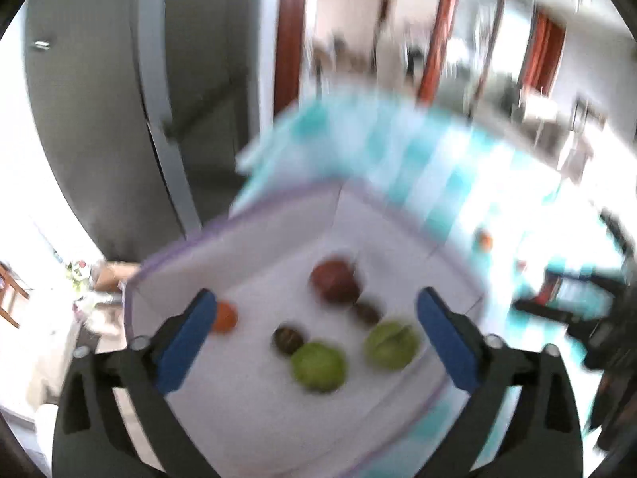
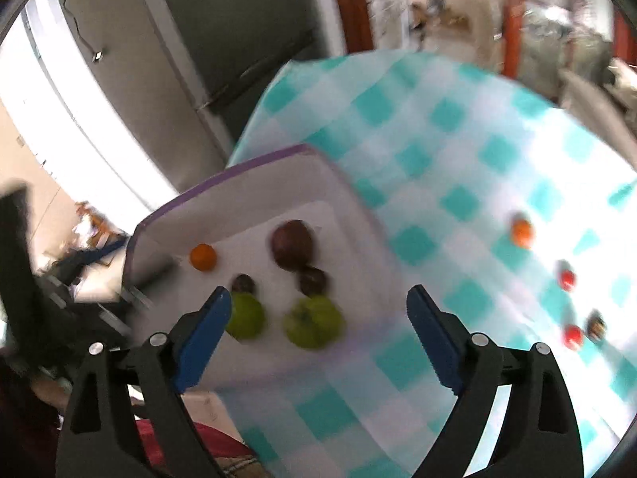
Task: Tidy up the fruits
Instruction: 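Move both tools back to the fruit row, right tool grasping a chestnut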
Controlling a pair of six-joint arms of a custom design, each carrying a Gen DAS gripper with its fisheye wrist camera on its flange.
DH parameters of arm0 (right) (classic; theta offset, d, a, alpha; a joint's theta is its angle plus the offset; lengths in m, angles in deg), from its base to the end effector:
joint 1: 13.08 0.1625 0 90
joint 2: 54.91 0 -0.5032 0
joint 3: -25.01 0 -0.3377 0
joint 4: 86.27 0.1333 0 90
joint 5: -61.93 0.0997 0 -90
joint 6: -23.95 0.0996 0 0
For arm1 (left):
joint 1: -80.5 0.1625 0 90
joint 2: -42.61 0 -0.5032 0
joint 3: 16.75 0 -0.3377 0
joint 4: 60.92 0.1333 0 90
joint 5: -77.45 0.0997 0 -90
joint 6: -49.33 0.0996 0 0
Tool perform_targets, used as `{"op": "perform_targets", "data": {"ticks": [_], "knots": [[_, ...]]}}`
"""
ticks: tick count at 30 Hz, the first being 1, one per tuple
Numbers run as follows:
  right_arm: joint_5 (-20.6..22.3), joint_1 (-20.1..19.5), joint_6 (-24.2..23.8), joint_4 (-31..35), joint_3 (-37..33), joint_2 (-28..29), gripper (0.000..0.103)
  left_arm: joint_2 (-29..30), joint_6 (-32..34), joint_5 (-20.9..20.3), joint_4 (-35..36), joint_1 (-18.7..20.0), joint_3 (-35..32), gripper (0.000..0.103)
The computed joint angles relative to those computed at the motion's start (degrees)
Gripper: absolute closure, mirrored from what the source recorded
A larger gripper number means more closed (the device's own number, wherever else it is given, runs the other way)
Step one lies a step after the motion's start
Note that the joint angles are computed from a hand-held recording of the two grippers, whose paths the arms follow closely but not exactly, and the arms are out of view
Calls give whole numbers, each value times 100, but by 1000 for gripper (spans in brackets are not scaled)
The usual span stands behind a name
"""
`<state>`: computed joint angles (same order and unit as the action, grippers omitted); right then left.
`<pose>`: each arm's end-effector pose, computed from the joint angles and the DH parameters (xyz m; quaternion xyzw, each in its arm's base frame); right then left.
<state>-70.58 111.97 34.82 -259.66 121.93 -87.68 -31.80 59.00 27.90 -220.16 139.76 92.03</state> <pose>0.4495 -0.5259 0.0945 0.1332 -0.9112 0.2828 0.2684 -0.1055 -0.5645 0.4514 0.2120 0.8759 -0.3367 0.2729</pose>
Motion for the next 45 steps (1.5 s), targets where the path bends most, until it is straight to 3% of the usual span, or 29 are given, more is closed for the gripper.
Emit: {"op": "perform_targets", "data": {"ticks": [6,9,11,17,24,32,36,45], "knots": [[-836,63,949,-842,1815,-702,16,-301,-525,-32,-949,-1360,1279,1],[-1128,37,1661,-1094,2669,-981,16,-384,-647,-258,-400,-1767,1610,1],[-1232,-63,2177,-918,3026,-1160,16,-349,-564,-454,-58,-1879,1699,1],[-1389,-224,2703,-1819,4007,-1307,16,2,-316,-637,-101,-2115,2098,1],[-1221,-743,3072,-2715,4631,-1202,16,714,66,-810,316,-1838,1884,1],[-997,-1445,2776,-2696,4329,-1335,16,1978,79,-1044,1030,-1270,802,1],[-790,-1904,2529,-2531,3789,-1498,16,2465,-114,-1294,1455,-975,173,1],[-1017,-2380,914,-2448,2165,-1239,25,3093,169,-1434,1922,-559,-411,1]]}}
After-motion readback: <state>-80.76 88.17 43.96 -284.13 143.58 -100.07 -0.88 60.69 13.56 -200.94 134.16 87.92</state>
